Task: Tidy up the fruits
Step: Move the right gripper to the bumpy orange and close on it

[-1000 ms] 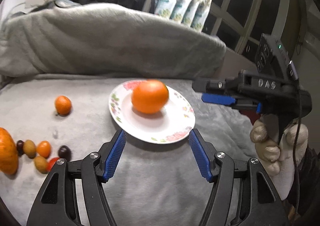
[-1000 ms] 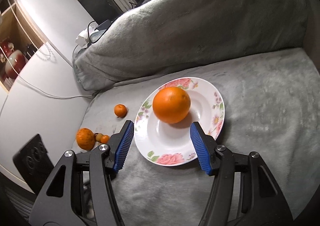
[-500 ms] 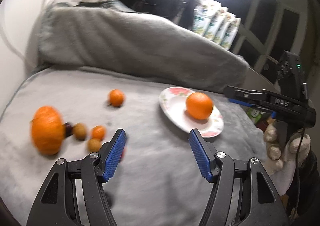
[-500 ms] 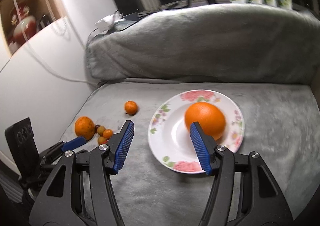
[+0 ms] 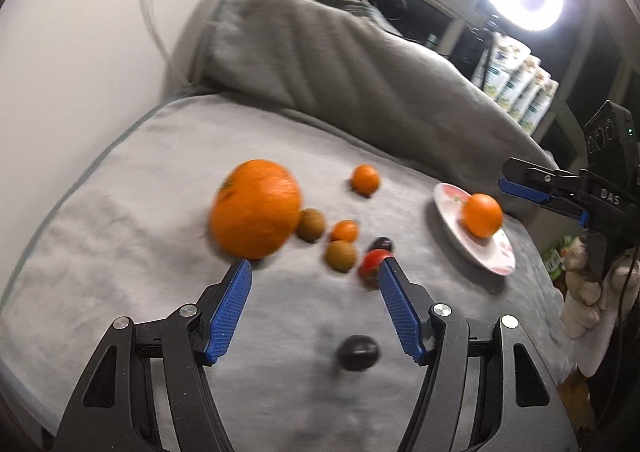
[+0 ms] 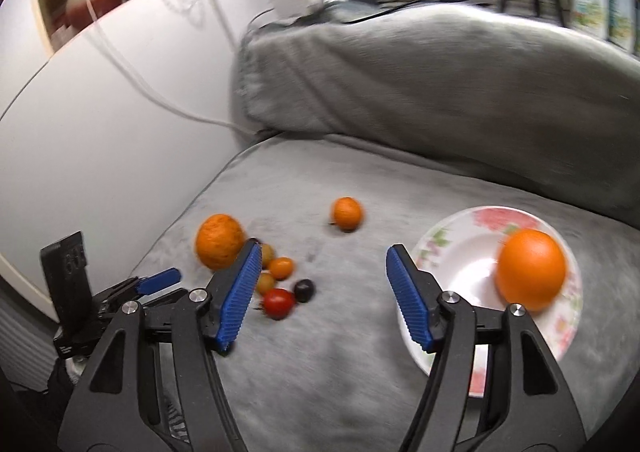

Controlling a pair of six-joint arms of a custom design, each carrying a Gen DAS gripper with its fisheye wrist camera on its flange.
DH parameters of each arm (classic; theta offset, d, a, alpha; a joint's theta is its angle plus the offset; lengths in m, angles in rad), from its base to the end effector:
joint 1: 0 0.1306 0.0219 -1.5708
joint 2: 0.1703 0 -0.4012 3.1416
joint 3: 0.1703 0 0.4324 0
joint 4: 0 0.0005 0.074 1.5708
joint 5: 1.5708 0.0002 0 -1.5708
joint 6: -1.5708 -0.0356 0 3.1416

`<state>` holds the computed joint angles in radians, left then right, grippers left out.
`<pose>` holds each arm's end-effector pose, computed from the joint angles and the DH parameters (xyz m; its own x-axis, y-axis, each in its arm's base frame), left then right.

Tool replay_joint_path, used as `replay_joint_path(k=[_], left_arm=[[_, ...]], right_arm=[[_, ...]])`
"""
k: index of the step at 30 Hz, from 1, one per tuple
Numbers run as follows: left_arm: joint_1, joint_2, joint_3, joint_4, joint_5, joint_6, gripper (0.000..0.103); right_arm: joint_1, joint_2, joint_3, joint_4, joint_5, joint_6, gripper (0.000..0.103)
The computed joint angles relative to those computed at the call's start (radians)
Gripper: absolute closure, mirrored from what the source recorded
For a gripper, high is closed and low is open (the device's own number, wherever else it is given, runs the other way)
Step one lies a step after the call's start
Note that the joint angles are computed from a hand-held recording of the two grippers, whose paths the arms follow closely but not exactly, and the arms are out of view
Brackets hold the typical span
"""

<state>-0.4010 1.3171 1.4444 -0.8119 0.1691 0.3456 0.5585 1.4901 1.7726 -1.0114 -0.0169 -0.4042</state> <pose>0.4594 -0.2018 0.5162 -0.7188 -0.0579 -0.6928 0.2777 0.8896 -0.3626 0.4703 0.2940 0.5776 -0.7319 0.0064 -0.6814 -0.2748 0.9123 0.3037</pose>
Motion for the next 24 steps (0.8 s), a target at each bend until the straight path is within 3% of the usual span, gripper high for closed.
replay_joint_path(k=[14,24], left_arm=[[0.056,0.036,-0.010,0.019,0.069,0.096,0.037],[0.066,0.070,0.016,0.015,0.087,0.092,0.037]], right_arm=[[0.024,0.265,0.283,-0.123,-0.234,-0.015,0.035],[0.040,0.437,0.494,-0.210,-0.363,-0.047,0.035]])
